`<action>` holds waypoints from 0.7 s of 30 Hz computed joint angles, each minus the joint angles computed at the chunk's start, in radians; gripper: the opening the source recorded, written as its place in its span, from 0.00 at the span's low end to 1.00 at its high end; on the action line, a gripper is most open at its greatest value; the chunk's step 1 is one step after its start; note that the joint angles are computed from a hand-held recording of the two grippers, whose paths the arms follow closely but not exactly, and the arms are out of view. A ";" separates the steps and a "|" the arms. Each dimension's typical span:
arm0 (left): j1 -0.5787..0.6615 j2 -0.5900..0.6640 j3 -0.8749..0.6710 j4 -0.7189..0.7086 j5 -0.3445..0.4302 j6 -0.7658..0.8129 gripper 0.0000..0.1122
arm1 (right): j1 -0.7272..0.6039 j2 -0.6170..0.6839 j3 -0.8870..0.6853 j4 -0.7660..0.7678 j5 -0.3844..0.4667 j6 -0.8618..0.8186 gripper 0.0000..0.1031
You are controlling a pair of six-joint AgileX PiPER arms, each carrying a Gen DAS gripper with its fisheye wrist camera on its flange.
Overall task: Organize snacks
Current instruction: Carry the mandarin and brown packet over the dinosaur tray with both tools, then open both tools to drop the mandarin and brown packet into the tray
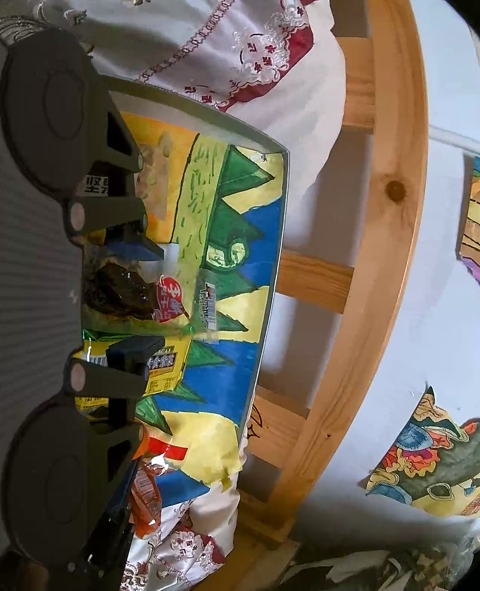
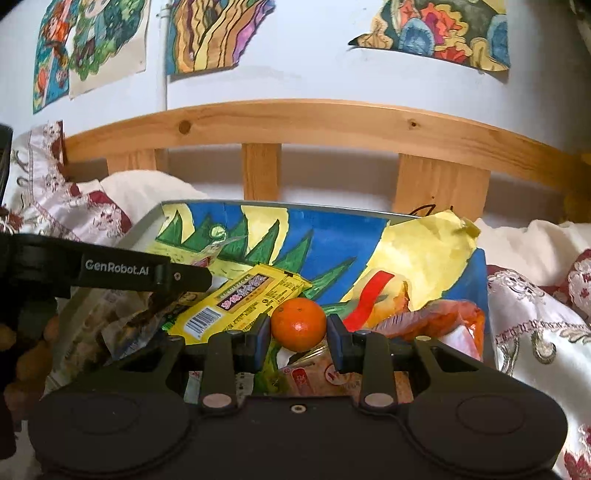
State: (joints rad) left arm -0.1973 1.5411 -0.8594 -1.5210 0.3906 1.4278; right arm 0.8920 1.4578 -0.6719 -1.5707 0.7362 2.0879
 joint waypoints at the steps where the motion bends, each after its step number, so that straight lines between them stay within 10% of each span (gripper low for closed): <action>1: 0.000 0.003 -0.002 0.000 0.001 0.001 0.43 | 0.000 0.004 -0.003 -0.001 0.001 -0.005 0.34; 11: -0.005 0.013 -0.004 0.001 -0.005 -0.009 0.44 | -0.010 0.022 -0.019 0.009 -0.007 -0.038 0.39; 21: 0.021 -0.043 0.020 -0.029 -0.001 -0.033 0.66 | 0.035 -0.017 -0.008 0.033 0.054 -0.048 0.55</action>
State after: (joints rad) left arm -0.1764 1.4985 -0.8392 -1.5495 0.3898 1.3952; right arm 0.9272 1.4412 -0.6798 -1.5376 0.7902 2.0402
